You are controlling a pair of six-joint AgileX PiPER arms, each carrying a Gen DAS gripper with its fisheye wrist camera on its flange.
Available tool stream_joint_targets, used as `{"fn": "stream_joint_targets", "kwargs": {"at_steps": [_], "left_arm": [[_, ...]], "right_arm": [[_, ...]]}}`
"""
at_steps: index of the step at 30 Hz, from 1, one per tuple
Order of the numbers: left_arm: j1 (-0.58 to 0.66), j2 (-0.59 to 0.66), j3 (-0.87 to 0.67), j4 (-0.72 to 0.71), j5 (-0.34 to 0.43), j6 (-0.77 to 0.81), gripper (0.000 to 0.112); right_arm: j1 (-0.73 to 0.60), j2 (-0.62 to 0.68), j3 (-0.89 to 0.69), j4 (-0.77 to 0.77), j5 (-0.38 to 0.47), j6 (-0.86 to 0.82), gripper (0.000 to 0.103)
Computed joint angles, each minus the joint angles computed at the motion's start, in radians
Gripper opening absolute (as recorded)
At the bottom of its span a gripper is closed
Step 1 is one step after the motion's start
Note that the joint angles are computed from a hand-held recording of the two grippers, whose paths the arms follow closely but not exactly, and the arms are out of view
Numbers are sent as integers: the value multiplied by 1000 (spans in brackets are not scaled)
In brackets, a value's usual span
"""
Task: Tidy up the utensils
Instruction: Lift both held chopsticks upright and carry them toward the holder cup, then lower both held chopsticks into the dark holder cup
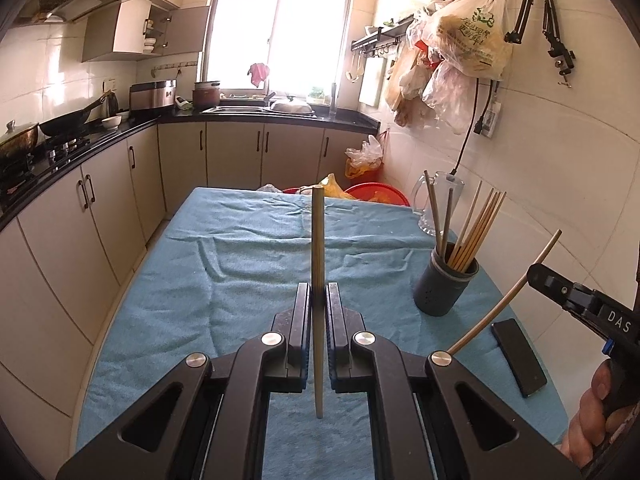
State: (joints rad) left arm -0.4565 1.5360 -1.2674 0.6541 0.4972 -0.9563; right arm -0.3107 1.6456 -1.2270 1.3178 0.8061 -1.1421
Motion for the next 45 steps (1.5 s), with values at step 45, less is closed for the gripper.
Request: {"fn": "stream_joint_targets", "kwargs": {"at_steps": [45], "left_arm": [[-104,481,-999,-374,340,537,6]], "right_arm": [[-235,153,-441,-62,54,224,6]]}}
